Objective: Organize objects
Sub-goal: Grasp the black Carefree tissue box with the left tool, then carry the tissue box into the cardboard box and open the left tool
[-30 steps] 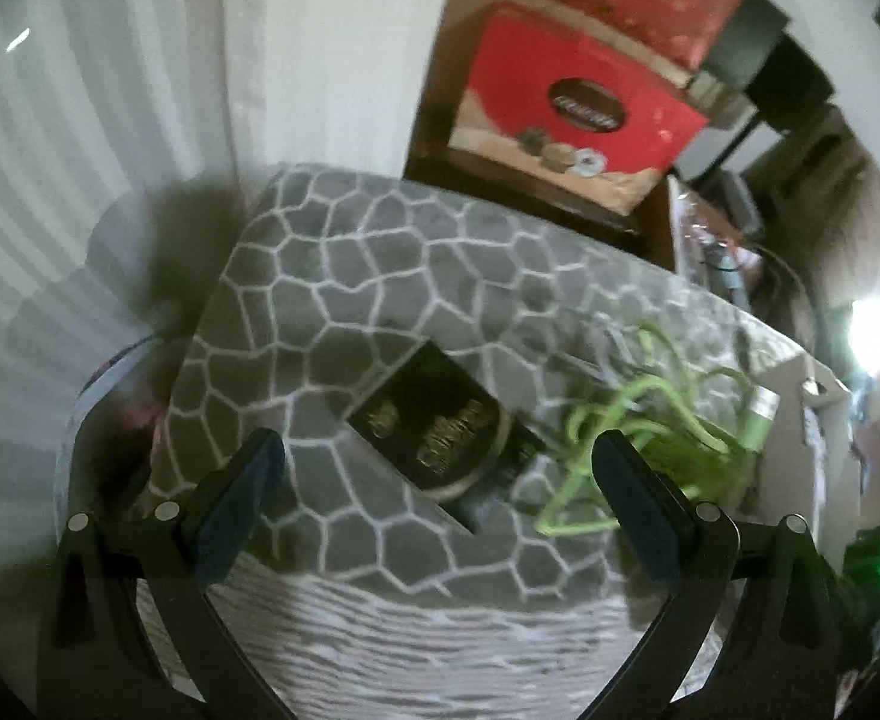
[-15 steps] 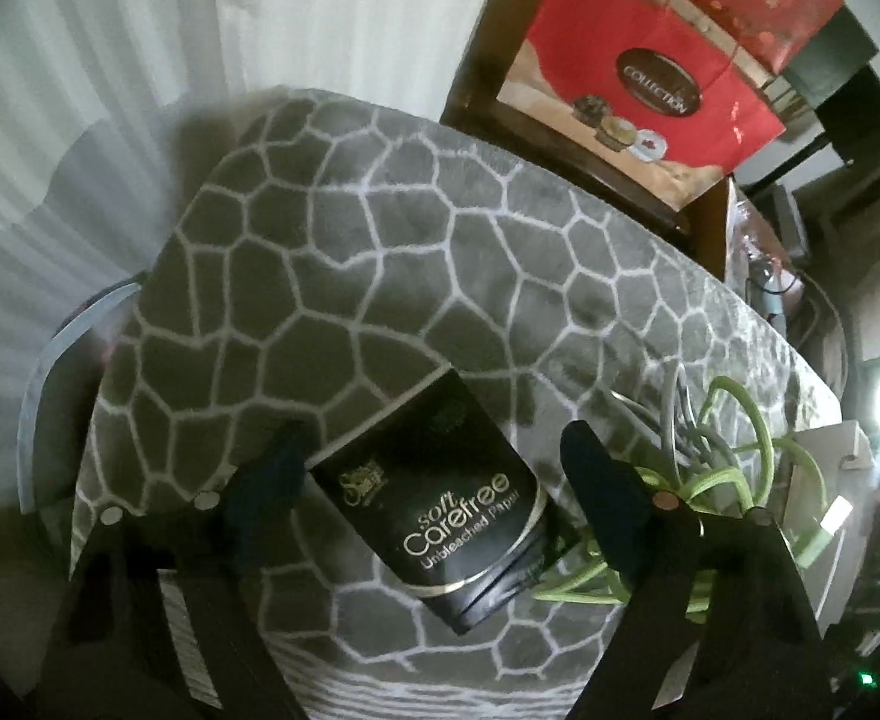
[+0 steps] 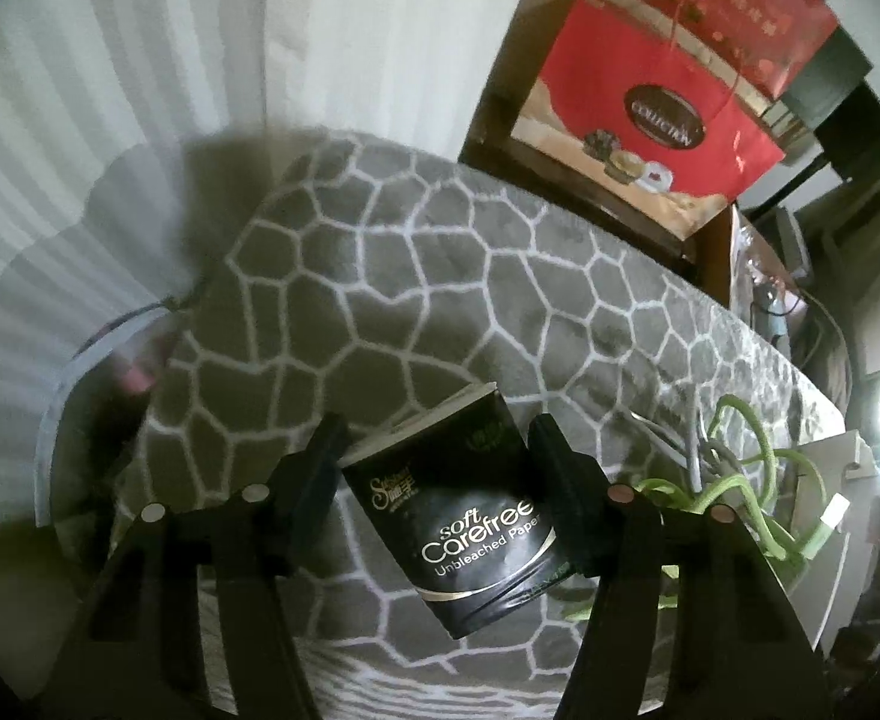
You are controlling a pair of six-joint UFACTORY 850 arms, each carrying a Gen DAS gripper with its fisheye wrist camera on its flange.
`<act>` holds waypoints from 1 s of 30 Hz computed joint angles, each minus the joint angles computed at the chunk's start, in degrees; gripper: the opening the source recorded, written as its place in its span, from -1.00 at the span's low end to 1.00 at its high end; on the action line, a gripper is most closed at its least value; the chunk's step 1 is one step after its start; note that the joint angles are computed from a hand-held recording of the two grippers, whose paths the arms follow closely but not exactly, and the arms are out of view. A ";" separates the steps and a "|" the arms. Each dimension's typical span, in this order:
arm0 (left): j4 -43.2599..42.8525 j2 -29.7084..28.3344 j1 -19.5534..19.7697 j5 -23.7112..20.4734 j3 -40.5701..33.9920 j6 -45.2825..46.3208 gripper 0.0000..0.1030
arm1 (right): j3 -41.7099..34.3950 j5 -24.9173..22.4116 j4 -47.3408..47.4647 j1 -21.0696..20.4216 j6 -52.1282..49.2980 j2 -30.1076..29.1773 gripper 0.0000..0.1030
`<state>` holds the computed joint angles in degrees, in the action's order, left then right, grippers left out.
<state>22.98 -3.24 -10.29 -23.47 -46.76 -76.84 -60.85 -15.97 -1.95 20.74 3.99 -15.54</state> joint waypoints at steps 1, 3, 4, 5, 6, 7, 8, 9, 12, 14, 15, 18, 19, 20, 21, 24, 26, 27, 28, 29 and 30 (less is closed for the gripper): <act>1.07 0.70 -0.18 0.06 0.35 -0.98 0.14 | 0.00 0.00 0.00 0.00 0.00 0.00 -0.77; 2.93 1.87 -0.54 -0.25 0.81 -2.17 0.14 | 0.00 -0.01 -0.02 0.01 0.01 0.01 -0.77; 4.09 2.43 -0.87 -0.57 0.93 -2.75 0.14 | -0.03 0.08 0.09 -0.04 -0.10 0.00 -0.77; 5.06 3.02 -1.16 -0.84 1.08 -3.15 0.14 | -0.09 0.09 0.33 -0.08 -0.31 -0.03 -0.77; 6.42 3.67 -1.64 -1.20 1.18 -3.95 0.14 | -0.16 0.06 0.47 -0.11 -0.43 -0.05 -0.77; 7.25 4.22 -1.97 -1.52 1.30 -4.36 0.14 | -0.19 0.06 0.66 -0.13 -0.57 -0.07 -0.77; 8.39 4.82 -2.43 -1.95 1.31 -4.86 0.14 | -0.19 0.02 0.84 -0.15 -0.74 -0.02 -0.77; 9.37 5.37 -2.84 -2.17 1.31 -5.30 0.14 | -0.16 0.03 0.97 -0.18 -0.89 0.02 -0.78; 11.17 6.97 -4.40 -2.52 0.94 -5.98 0.14 | -0.16 0.02 1.43 -0.18 -1.27 0.05 -0.78; 12.04 7.93 -5.73 -2.53 0.44 -6.15 0.14 | -0.16 0.01 1.24 -0.20 -1.10 0.06 -0.78; 12.39 8.26 -6.37 -2.66 0.21 -6.18 0.14 | -0.14 0.03 1.34 -0.21 -1.21 0.07 -0.78; 13.36 8.42 -8.96 -2.88 -1.63 -5.62 0.14 | -0.14 0.02 1.74 -0.23 -1.57 0.07 -0.78; 13.29 8.53 -9.67 -2.74 -1.93 -5.27 0.14 | -0.16 0.00 1.87 -0.21 -1.67 0.06 -0.78; 13.22 8.37 -10.56 -2.64 -2.59 -4.78 0.14 | -0.13 -0.02 1.81 -0.23 -1.61 0.12 -0.78; 12.99 8.02 -11.44 -2.45 -3.47 -4.02 0.14 | -0.15 -0.05 1.82 -0.20 -1.57 0.12 -0.78; 12.23 6.88 -13.51 -2.14 -5.67 -2.04 0.14 | -0.20 -0.09 1.78 -0.20 -1.45 0.09 -0.78; 10.53 5.83 -15.01 -1.40 -7.38 0.21 0.14 | -0.21 -0.08 1.91 -0.21 -1.57 0.09 -0.78; 9.49 5.34 -15.59 -1.02 -8.09 1.44 0.14 | -0.21 -0.08 1.91 -0.21 -1.57 0.09 -0.78; 8.62 4.51 -16.34 -0.79 -9.12 2.73 0.14 | -0.24 -0.09 2.08 -0.18 -1.66 0.07 -0.78; 8.69 3.70 -17.30 -0.98 -10.12 2.96 0.14 | -0.20 -0.07 1.85 -0.21 -1.54 0.09 -0.78; 8.57 2.67 -18.14 -1.19 -11.32 3.57 0.14 | -0.20 -0.07 1.85 -0.21 -1.54 0.09 -0.78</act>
<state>31.54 -0.57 -28.43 -24.66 -58.08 -73.28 -61.05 -16.05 -0.10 20.52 2.44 -15.46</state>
